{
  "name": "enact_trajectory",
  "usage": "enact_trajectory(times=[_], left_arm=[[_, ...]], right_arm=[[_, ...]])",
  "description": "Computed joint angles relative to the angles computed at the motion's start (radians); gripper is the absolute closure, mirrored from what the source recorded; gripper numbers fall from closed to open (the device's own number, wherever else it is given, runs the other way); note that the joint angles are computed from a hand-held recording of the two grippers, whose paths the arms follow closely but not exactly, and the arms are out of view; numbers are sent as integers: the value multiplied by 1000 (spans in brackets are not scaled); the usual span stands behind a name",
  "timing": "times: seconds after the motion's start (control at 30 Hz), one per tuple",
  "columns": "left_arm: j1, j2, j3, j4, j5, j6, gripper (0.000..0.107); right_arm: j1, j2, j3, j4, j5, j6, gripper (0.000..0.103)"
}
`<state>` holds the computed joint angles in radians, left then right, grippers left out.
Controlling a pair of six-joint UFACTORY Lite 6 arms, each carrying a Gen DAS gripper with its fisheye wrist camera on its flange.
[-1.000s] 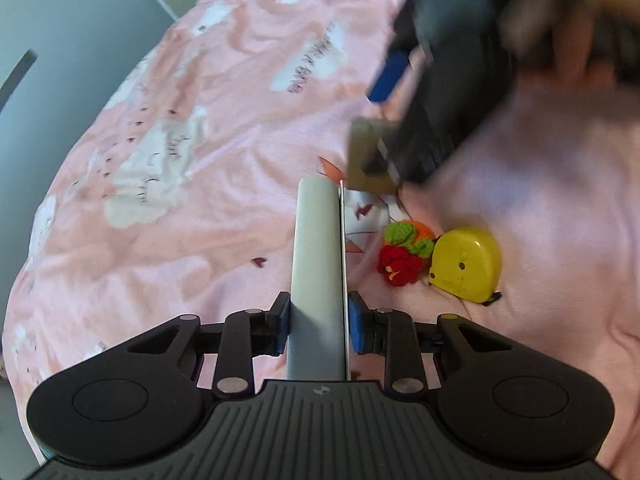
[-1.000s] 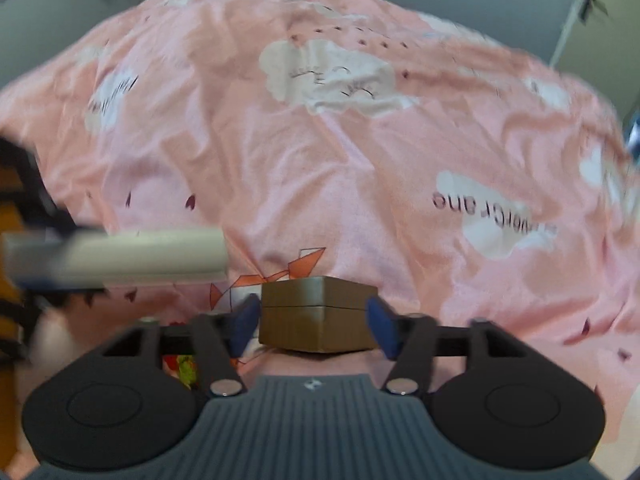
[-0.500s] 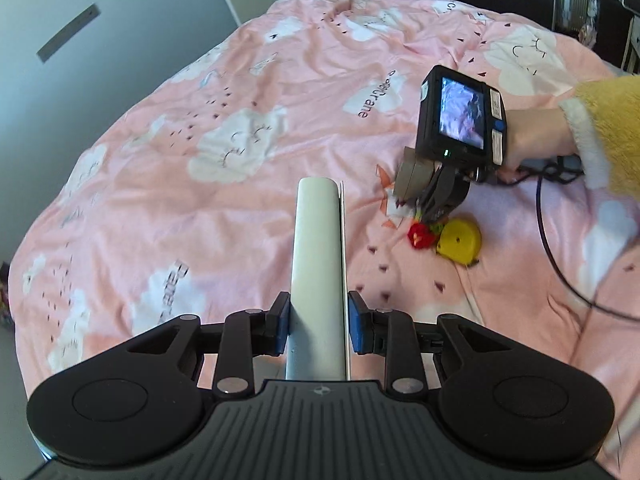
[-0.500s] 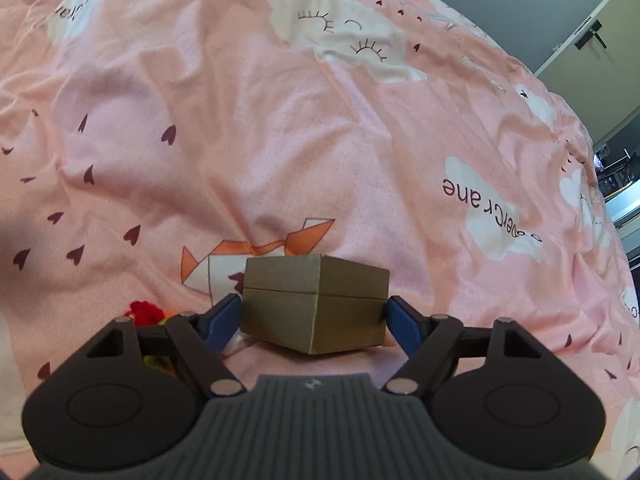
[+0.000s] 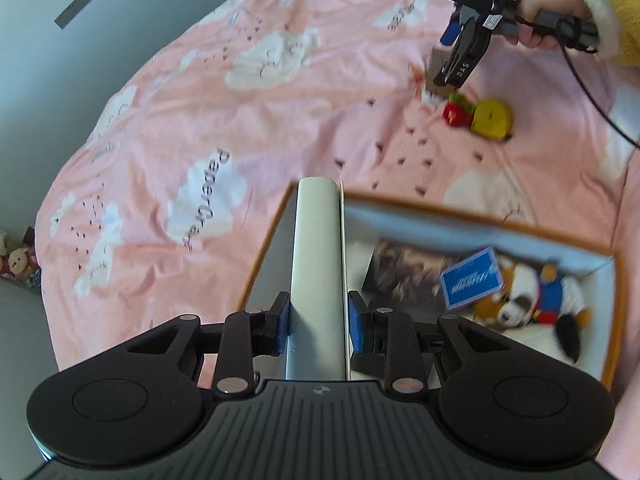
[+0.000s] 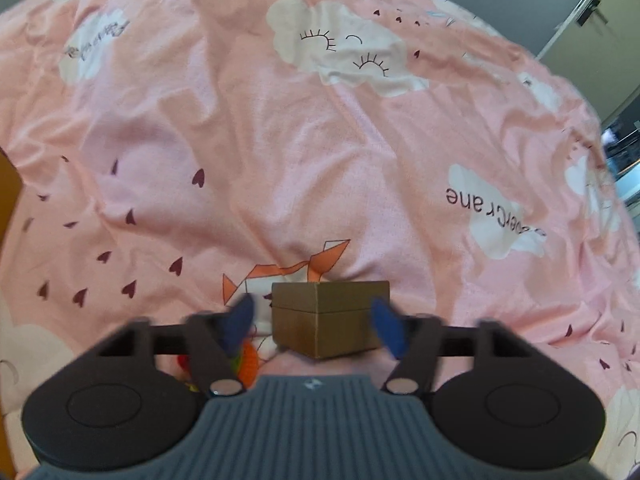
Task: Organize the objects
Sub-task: 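Carry the white case and brown box over the open box, then lower the white case into the box with the left gripper and release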
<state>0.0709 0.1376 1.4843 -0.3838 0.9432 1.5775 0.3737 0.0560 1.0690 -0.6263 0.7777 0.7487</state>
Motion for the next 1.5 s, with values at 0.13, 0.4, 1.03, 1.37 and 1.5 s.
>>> enact_trajectory(times=[0.13,0.4,1.03,1.37,1.5], left_arm=[[35,54,-8,-22,-24,79,74],[48,180,47,-31,-28,142,74],[-38,473,342,105,98,55,73],[-24,295,95,96,-149,141,65],[-21,272,59,121,-222,152,74]], right_arm=[[65,164,55,-116,90,159,26],[7,284,121,-173,147,213,34],[140,90,389,193,253,-289,34],[277,159,550,212,282,-354,34],[327,189,631,216,311,-378,34]])
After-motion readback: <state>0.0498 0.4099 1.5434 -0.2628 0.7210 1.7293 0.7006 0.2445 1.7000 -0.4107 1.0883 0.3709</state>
